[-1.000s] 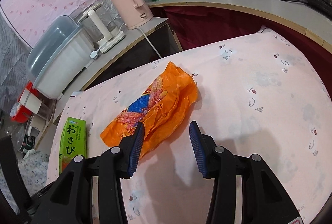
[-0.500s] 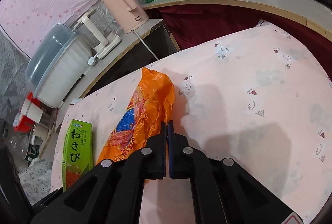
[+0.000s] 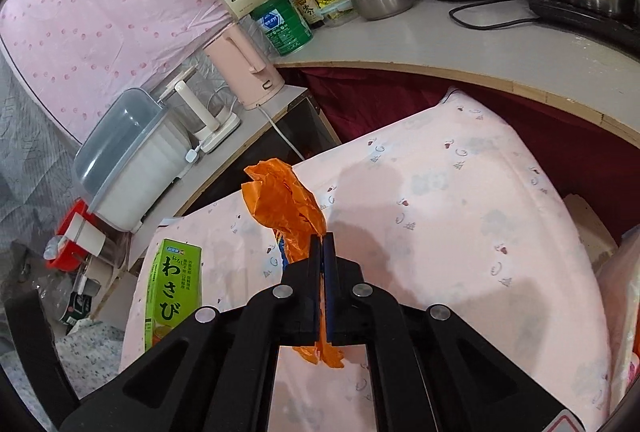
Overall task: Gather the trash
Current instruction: 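Carry wasabi box with left tool while right tool carries snack bag over the bin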
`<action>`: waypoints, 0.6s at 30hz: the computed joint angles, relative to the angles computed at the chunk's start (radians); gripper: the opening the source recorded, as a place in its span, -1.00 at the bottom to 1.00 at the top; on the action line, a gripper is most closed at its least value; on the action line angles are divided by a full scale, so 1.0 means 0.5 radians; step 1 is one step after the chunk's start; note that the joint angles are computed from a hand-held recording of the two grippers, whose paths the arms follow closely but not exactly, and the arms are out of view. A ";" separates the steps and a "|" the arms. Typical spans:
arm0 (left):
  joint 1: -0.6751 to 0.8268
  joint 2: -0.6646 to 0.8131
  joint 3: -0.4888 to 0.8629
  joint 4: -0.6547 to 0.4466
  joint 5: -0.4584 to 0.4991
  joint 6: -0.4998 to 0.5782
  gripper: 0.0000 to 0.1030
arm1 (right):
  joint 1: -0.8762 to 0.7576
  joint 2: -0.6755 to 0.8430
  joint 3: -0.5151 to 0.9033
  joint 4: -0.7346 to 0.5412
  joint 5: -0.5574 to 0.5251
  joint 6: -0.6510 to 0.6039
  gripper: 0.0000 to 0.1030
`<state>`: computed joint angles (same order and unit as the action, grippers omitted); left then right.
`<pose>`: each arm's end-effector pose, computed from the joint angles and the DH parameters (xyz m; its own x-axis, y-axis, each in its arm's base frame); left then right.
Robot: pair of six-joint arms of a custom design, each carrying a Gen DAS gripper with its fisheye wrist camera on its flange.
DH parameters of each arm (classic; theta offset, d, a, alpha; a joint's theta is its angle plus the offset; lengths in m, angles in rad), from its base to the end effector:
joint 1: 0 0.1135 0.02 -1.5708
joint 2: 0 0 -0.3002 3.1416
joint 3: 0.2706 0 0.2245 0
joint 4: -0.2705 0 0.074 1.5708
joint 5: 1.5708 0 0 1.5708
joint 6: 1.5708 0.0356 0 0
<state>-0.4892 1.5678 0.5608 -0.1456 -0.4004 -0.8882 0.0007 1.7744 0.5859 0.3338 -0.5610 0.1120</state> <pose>0.2085 -0.0953 0.1653 -0.7362 -0.4176 -0.5326 -0.4410 0.8929 -0.0905 0.2854 0.0191 0.1506 -0.7887 0.0941 -0.6076 -0.2634 0.8412 0.4722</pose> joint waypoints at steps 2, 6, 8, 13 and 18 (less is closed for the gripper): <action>-0.120 -0.023 0.044 -0.090 -0.041 -0.083 -0.62 | -0.098 -0.081 -0.032 -0.058 -0.052 -0.052 -0.96; -0.352 -0.041 0.146 -0.257 -0.113 -0.239 -0.62 | -0.329 -0.227 -0.072 -0.208 -0.171 -0.180 -0.96; -0.474 -0.034 0.213 -0.350 -0.157 -0.321 -0.62 | -0.448 -0.285 -0.078 -0.296 -0.234 -0.254 -0.96; -0.757 0.012 0.398 -0.572 -0.260 -0.500 -0.62 | -0.807 -0.401 -0.049 -0.580 -0.418 -0.500 -0.96; -1.003 0.116 0.633 -0.780 -0.352 -0.628 -0.62 | -1.161 -0.442 0.056 -0.908 -0.586 -0.776 -0.96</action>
